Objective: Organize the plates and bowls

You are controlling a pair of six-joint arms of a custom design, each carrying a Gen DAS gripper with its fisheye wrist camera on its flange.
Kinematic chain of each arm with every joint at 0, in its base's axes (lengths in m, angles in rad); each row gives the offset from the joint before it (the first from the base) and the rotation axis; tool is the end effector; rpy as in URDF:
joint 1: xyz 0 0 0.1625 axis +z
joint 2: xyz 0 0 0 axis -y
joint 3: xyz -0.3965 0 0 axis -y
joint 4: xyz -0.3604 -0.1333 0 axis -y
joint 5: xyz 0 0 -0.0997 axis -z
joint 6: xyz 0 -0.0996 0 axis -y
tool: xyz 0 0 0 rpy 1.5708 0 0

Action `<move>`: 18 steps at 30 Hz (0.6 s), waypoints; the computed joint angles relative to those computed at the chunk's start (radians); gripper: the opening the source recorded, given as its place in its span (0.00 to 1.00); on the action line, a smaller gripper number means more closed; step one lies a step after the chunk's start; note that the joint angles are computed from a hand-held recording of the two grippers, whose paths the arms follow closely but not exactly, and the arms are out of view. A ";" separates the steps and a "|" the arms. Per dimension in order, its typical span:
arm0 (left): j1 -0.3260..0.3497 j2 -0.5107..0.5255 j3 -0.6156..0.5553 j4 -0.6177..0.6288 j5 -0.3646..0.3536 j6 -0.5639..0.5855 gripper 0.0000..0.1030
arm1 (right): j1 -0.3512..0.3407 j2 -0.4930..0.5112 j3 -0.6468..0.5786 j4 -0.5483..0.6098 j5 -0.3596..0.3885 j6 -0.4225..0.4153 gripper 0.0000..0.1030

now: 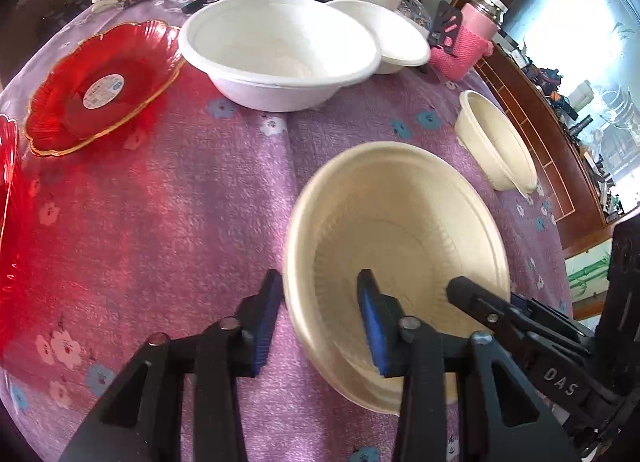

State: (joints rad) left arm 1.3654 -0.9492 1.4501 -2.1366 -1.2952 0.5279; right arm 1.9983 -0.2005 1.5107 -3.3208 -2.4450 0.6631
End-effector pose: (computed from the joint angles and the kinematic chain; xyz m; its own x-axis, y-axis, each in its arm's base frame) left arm 0.0239 -0.6717 0.2226 -0.7144 0.6467 -0.2673 0.6522 0.7538 0.0808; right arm 0.3001 -0.5214 -0.1221 -0.7978 0.5314 0.2849 0.1471 0.6297 -0.7628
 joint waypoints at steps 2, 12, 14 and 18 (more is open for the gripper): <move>0.001 -0.009 0.005 -0.001 -0.007 0.004 0.15 | 0.003 0.007 -0.014 0.009 0.000 -0.006 0.24; 0.014 -0.125 0.061 -0.115 -0.058 0.066 0.15 | 0.076 0.060 -0.139 0.066 -0.081 -0.084 0.23; 0.020 -0.142 0.060 -0.133 -0.068 0.080 0.15 | 0.088 0.074 -0.179 0.089 -0.086 -0.102 0.23; 0.031 -0.152 0.051 -0.157 -0.062 0.100 0.15 | 0.103 0.108 -0.258 0.138 -0.086 -0.136 0.23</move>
